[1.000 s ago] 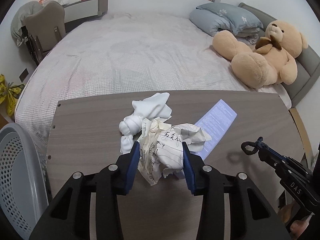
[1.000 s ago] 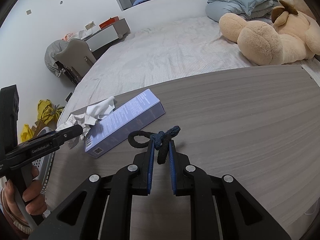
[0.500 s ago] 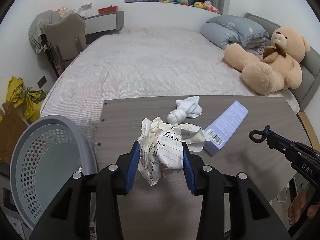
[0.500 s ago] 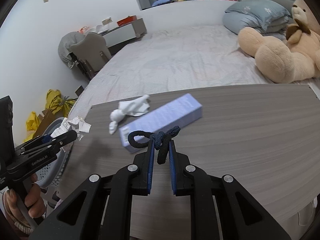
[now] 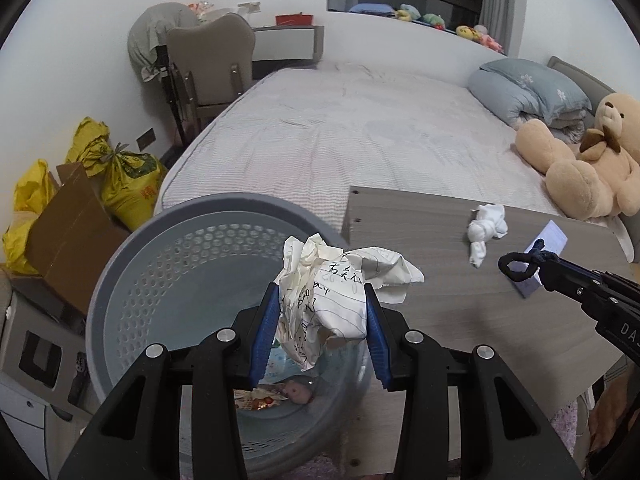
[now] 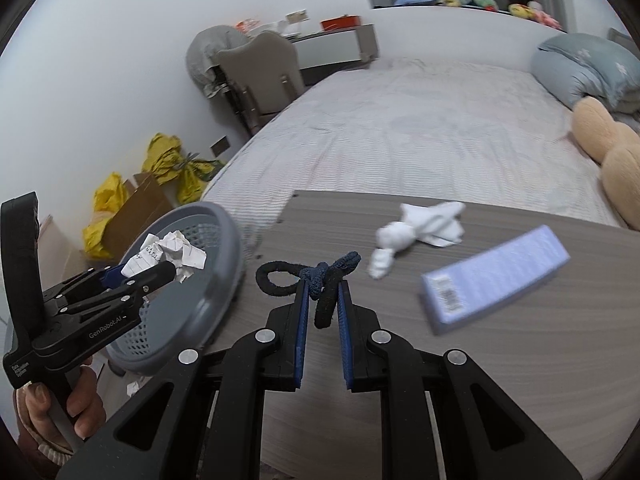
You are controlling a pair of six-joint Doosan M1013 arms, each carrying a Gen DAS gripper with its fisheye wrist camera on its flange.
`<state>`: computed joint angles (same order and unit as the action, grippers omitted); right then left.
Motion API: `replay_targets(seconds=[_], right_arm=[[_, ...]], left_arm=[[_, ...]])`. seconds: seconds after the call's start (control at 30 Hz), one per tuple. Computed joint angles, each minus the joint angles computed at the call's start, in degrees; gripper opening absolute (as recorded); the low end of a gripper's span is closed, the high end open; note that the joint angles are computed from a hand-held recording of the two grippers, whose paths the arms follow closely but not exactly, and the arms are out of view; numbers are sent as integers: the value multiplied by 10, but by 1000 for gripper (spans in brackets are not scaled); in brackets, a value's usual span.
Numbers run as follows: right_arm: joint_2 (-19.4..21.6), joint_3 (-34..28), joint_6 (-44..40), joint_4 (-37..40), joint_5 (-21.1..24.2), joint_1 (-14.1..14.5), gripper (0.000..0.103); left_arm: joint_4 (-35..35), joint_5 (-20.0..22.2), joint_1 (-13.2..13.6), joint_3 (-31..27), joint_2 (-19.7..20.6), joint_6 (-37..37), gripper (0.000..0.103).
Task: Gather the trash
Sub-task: 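Carry the tissue over the basket and release it with the left tool, then lower the hair tie into the basket and open the right tool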
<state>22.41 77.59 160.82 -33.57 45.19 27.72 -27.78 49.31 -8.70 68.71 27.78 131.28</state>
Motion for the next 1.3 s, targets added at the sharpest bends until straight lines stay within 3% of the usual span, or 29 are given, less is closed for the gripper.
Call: replay_targets(seconds=[0.4, 0.77, 0.97, 1.03, 1.13, 1.3], right_arm=[[96, -143, -184, 116, 6, 2, 14], [147, -217, -268, 172, 28, 3, 15], [159, -235, -290, 183, 31, 2, 15], [160, -236, -290, 181, 31, 3, 18], [157, -233, -281, 173, 27, 5, 31], [157, -232, -277, 164, 32, 8, 32]], left_arm=[[58, -30, 31, -14, 20, -63, 41], [85, -31, 42, -34, 37, -103, 43], [90, -39, 45, -34, 37, -115, 51], [94, -44, 46, -33, 36, -118, 54], [103, -50, 47, -31, 35, -128, 62], [116, -59, 48, -27, 32, -144, 69]])
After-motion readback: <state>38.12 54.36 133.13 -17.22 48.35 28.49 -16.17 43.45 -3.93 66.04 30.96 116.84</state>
